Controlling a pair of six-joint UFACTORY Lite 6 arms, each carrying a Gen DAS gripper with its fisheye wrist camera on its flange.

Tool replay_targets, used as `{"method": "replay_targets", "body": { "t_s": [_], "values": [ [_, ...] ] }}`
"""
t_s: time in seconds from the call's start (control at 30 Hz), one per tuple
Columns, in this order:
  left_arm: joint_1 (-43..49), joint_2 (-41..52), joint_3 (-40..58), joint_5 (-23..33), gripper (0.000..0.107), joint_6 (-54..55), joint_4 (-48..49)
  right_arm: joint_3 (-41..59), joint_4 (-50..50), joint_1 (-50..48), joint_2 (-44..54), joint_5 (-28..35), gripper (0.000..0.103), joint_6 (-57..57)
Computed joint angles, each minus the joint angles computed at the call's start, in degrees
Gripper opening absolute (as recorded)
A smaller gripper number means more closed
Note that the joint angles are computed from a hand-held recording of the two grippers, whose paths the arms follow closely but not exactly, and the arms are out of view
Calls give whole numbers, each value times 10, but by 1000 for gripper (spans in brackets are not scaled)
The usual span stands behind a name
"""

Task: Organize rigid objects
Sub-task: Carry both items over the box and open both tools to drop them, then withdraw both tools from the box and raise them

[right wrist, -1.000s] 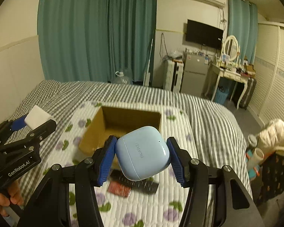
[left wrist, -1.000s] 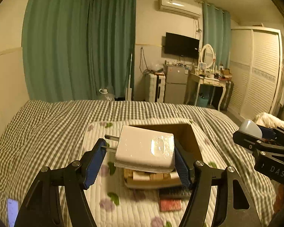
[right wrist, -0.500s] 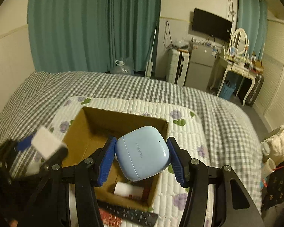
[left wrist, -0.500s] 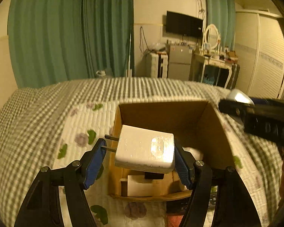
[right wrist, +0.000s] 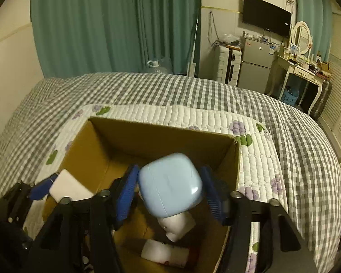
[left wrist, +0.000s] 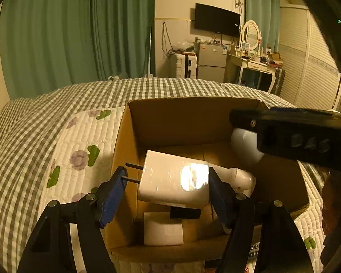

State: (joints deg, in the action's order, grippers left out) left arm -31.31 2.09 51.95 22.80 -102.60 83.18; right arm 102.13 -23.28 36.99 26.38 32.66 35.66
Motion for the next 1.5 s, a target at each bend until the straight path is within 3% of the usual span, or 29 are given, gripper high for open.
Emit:
{"method": "replay_targets", "body": {
  "t_s": [0.1, 0.23, 0.4, 0.53, 0.8, 0.93, 1.0, 1.1, 1.23, 1.5],
  "values": [
    [-19, -40, -15, 35, 88, 2, -15, -13, -2, 0, -31, 4, 79, 15],
    [-51, -122, -22, 80, 90, 92, -100, -19, -38, 23, -90, 60, 79, 30],
    [-129, -220, 5, 200, 95, 195, -181, -30, -93, 73, -190, 146, 82, 51],
    [-243, -287, 39, 344, 103, 223, -183, -8, -132, 131, -240, 232, 88, 70],
    [-516, -352, 67, 634, 103, 187, -165, 6, -262, 344, -318, 437, 97, 168],
    [-637, -381, 37, 743, 103, 120, -171, -48, -322, 478, -354, 536, 97, 264],
    [-679, -396, 18, 779, 103, 84, -177, -84, -328, 512, -371, 551, 98, 311],
    [-692, -403, -6, 785, 103, 54, -190, -157, -322, 537, -403, 554, 98, 377],
    [-660, -410, -68, 738, 103, 32, -210, -271, -303, 503, -447, 506, 98, 420],
    [-490, -399, -200, 521, 103, -16, -237, -469, -241, 323, -505, 281, 98, 395]
  ]
}}
